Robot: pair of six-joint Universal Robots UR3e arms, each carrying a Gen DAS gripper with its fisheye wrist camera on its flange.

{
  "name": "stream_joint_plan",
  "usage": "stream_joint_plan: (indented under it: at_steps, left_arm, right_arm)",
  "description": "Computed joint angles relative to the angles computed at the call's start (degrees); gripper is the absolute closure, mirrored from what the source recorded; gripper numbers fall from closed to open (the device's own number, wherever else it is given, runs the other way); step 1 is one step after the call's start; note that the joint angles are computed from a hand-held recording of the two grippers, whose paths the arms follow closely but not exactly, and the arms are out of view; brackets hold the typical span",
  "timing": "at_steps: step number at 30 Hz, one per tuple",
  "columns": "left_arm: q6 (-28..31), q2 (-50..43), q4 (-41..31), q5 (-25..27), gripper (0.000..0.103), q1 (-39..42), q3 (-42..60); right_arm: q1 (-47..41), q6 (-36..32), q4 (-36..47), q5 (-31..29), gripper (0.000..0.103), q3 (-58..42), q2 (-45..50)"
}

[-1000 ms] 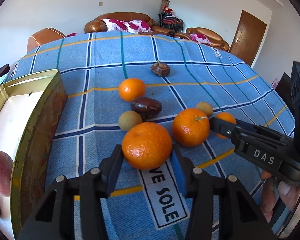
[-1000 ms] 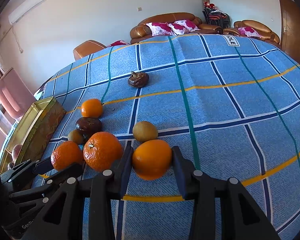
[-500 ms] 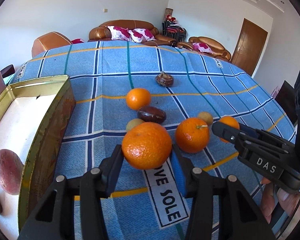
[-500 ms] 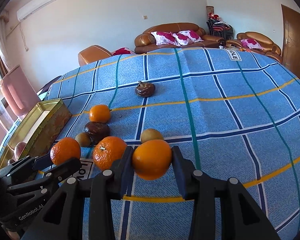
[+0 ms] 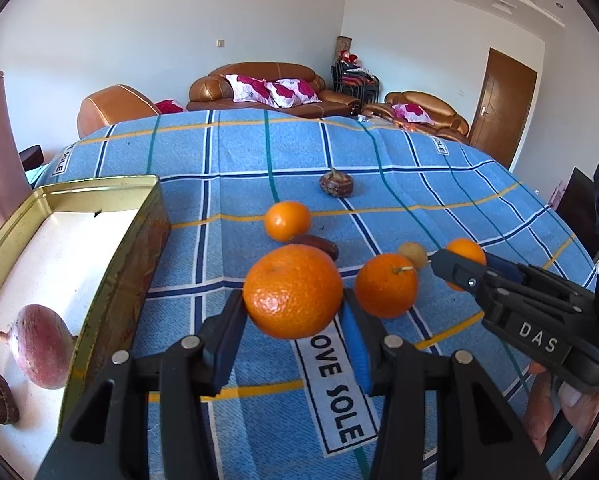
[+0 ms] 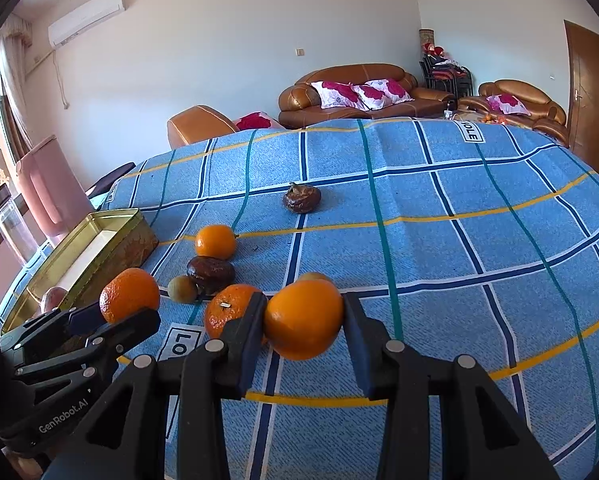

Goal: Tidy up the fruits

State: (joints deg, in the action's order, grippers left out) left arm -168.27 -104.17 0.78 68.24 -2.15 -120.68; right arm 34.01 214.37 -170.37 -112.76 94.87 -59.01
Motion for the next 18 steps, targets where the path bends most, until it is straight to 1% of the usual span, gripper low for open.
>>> stream_joint_plan:
  at_steps: [18]
  left_arm:
    - [-0.99,1.22,6.58,0.63,0.055,0.07,-3.51]
  right_arm:
    - [2.11,-1.89,-4.84,-3.76,0.062,0.80,0.47]
